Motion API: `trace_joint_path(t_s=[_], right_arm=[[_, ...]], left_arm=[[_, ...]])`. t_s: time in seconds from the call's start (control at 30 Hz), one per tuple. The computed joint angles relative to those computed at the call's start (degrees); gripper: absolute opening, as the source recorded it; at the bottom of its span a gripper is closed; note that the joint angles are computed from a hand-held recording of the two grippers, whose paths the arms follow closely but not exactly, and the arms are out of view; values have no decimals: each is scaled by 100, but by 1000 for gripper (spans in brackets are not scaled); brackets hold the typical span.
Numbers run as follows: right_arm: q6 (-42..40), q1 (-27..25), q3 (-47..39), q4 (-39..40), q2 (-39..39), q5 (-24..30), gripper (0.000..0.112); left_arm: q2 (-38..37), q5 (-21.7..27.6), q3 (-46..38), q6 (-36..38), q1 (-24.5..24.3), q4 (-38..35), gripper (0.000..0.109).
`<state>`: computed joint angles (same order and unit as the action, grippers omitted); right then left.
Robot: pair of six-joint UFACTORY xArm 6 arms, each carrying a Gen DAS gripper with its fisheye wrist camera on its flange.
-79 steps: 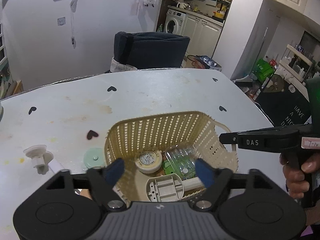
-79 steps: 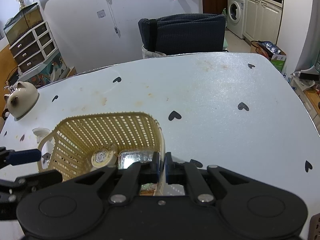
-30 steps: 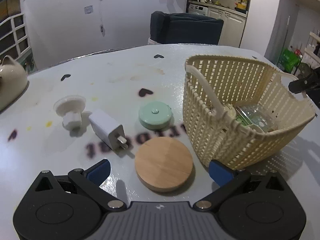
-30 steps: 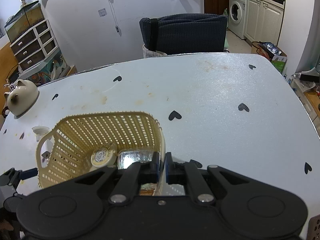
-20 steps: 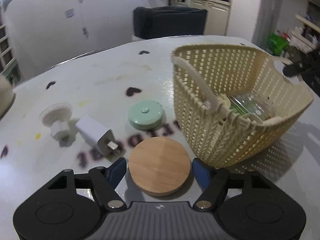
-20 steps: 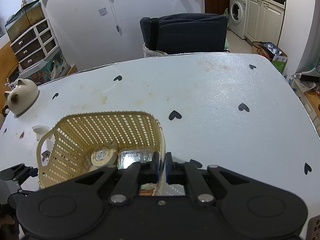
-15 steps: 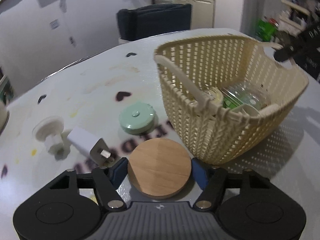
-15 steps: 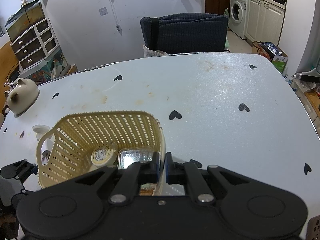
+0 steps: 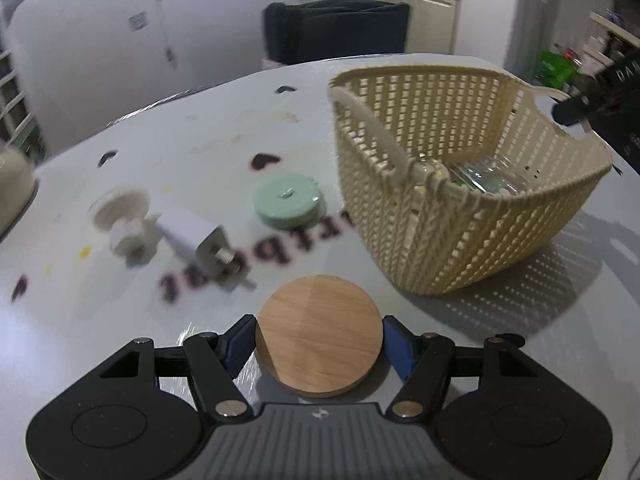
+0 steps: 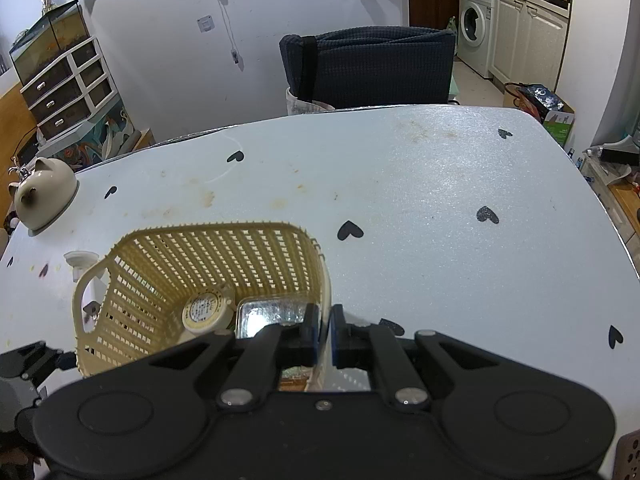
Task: Organize rigid objects
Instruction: 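Lift the wooden coaster with the left tool and carry it over the basket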
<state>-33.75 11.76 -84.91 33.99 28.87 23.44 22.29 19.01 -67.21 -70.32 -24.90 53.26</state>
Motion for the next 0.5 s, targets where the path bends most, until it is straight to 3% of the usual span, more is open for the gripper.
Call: trace_joint_path(t_s=[0.2,0.5], right_arm=[[1,-2,-6,-1,5,2,6],[-3,-2,-5,1,4,1,6]], left_arm=[[-471,188,406,-749,-52,-5,68],[-1091,392,428,-1798,-150,808,68]])
